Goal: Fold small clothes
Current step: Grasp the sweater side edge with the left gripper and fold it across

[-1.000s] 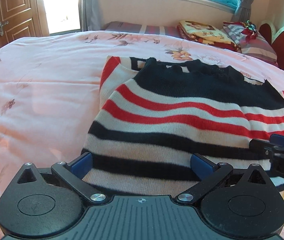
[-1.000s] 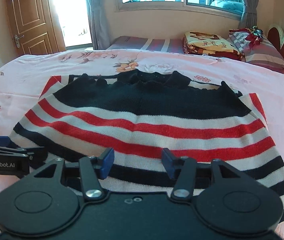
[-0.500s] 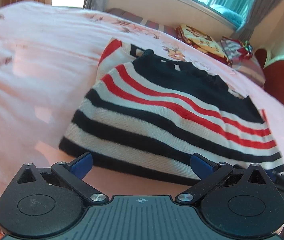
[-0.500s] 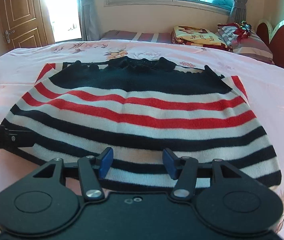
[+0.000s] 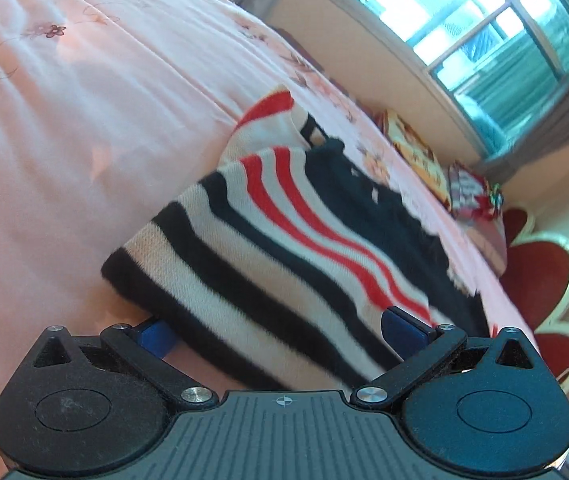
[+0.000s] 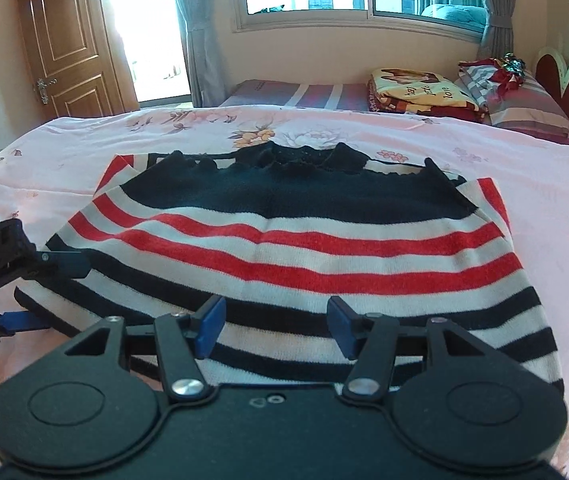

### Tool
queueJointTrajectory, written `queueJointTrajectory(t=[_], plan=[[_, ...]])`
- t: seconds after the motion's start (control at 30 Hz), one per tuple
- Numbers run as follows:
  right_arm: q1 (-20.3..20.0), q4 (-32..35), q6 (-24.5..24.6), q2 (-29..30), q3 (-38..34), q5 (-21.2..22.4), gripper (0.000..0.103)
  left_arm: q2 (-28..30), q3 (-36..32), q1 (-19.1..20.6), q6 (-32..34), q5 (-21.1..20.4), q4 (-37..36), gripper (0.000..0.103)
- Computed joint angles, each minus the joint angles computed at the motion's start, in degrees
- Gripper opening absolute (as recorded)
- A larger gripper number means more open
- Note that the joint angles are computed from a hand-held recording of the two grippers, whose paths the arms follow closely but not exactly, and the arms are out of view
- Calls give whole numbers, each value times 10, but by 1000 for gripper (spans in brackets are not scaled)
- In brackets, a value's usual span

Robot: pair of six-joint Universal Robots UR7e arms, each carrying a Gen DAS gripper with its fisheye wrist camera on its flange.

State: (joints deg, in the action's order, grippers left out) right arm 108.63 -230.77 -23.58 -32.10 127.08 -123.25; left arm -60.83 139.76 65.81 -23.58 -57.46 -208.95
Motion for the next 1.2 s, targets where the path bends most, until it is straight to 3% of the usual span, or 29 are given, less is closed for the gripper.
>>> queueJointTrajectory(t=[0.2,0.23,0.3,0.4,0.47,0.6,0.77,0.9,1.07,1.2], plan=[[-27,12,-38,-9,-7,53,55,44,-24,8,-45,2,-70,102],[-28,13,-47,-8,-8,55,54,49,-26,7,-52,4,-77,98],[-28,9,-62,-5,-10,58,52,49,-32,21,-69,-24,-66,50],[-25,-6,-79,2,-14,58,51,60,-30,30,-71,-35,-89,49],[-22,-6,-98,20,-31,35,49,65,-34,27,-67,-30,-90,49],[-24,-20,-129,53,-54,8,51,56,-19,13,-41,-17,-99,25],[-17,-33,-131,62,-58,-5,52,43,-23,-37,66,-8,-114,19],[-16,-24,-90,44,-43,1,50,35,-57,-63,152,-60,-66,19],[-29,-110,-46,4,23,7,48,60,-113,-98,237,-142,36,19],[-51,-155,-24,-42,84,-7,48,99,-144,-117,269,-179,132,19]])
